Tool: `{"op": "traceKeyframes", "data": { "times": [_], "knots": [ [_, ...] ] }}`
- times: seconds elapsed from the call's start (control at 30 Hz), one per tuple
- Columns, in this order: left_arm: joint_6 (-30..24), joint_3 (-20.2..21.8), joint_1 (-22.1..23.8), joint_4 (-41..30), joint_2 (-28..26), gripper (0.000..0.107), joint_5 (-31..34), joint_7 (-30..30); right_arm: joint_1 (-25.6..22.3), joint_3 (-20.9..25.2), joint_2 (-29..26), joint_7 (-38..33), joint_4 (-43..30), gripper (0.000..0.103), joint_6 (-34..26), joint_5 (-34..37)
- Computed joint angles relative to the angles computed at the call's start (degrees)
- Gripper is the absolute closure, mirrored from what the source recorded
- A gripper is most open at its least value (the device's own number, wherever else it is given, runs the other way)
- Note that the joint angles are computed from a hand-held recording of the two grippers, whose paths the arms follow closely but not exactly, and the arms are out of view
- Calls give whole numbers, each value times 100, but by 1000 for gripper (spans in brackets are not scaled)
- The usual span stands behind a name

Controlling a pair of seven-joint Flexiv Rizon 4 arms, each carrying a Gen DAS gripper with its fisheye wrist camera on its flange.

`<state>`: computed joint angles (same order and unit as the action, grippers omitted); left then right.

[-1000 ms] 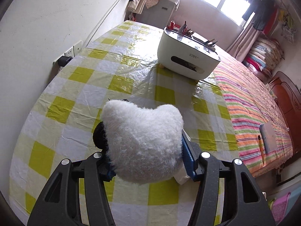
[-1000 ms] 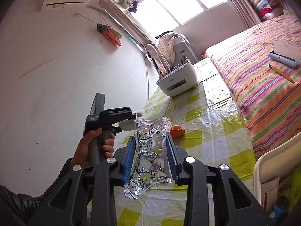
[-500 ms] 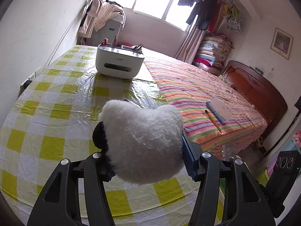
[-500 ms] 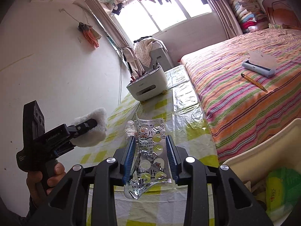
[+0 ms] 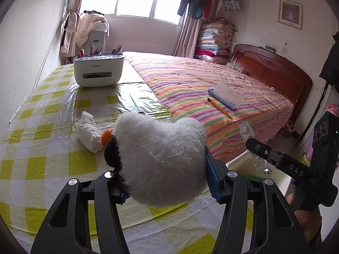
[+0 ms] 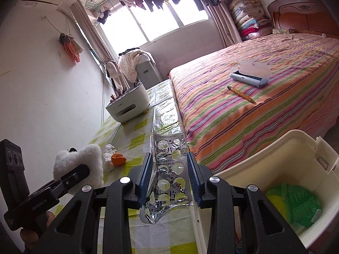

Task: Collect trash
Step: 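Carry the plush and blister pack over the cream basket with both tools, then open the right tool to drop the blister pack into the basket, then open the left tool to drop the white plush into the basket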

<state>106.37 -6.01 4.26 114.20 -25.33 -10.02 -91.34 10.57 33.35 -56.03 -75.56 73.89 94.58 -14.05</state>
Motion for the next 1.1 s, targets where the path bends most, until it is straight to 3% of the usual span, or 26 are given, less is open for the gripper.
{"op": "traceKeyframes", "data": {
  "times": [0.1, 0.23, 0.53, 0.67, 0.7, 0.77, 0.8, 0.87, 1.1],
  "knots": [
    [-61, -57, 5, -32, -11, 51, 6, -3, 312, -681, 197, 381, 82, 70, 32, 222],
    [-135, -266, 124, -68, -23, 51, 69, 8, 471, -1151, 303, 800, 133, 70, -28, 392],
    [-291, -334, -94, -223, -96, 51, 85, 204, 669, -1799, 493, 1448, 414, 69, 206, 501],
    [-368, -382, -152, -292, -131, 51, 56, 264, 628, -1838, 514, 1654, 500, 69, 322, 419],
    [-408, -406, -149, -315, -146, 51, 49, 288, 608, -1830, 518, 1723, 517, 67, 330, 416],
    [-450, -393, -201, -358, -178, 51, 12, 312, 581, -1840, 519, 1876, 542, 47, 399, 438],
    [-467, -407, -211, -377, -198, 51, -5, 322, 652, -1980, 549, 1992, 574, 43, 438, 481],
    [-542, -516, -164, -422, -230, 51, -39, 348, 661, -2053, 564, 2137, 640, 42, 640, 508],
    [-765, -783, -164, -687, -443, 51, -141, 501, 1426, -3339, 759, 2806, 1004, 42, 1425, 1105]
  ]
}}
